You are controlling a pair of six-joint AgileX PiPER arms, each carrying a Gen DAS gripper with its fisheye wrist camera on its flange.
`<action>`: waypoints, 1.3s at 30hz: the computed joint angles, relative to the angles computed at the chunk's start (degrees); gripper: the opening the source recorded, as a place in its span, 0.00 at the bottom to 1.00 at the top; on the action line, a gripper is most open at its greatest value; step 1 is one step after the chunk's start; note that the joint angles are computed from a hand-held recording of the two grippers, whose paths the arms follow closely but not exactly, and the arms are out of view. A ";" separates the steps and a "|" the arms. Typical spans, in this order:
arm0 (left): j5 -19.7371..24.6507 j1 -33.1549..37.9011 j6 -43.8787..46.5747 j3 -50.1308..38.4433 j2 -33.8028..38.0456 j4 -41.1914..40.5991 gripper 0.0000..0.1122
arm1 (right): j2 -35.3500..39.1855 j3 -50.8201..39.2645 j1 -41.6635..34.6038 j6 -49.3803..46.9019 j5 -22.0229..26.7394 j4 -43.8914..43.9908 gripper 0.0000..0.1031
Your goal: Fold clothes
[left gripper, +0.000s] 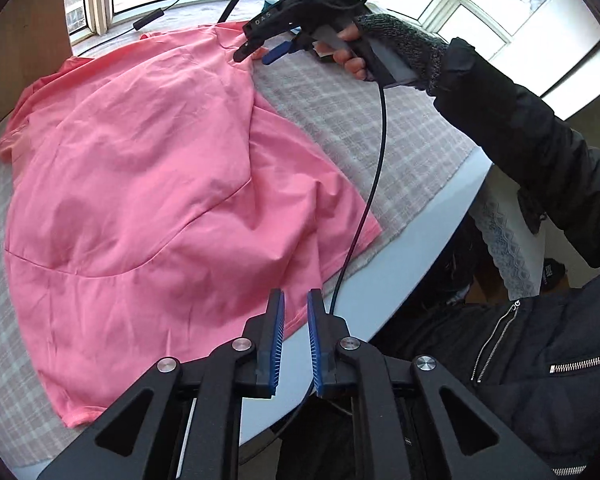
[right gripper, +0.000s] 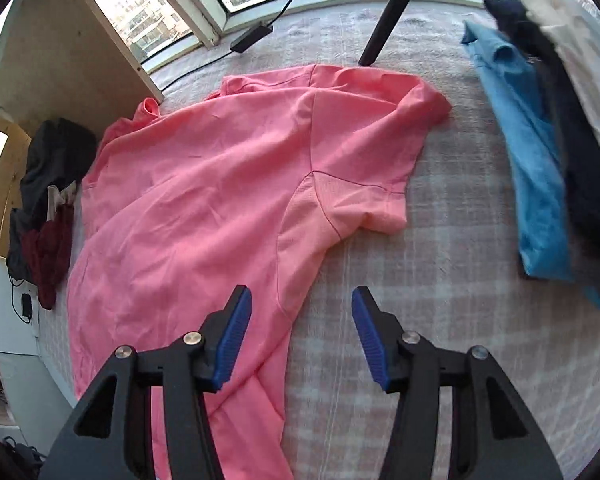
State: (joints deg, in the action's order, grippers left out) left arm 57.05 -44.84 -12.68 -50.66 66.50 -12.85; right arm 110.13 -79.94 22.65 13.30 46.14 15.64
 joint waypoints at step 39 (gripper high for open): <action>-5.45 -16.25 -16.37 -17.68 22.66 4.19 0.00 | 4.56 -11.51 -6.51 -24.12 8.05 12.06 0.02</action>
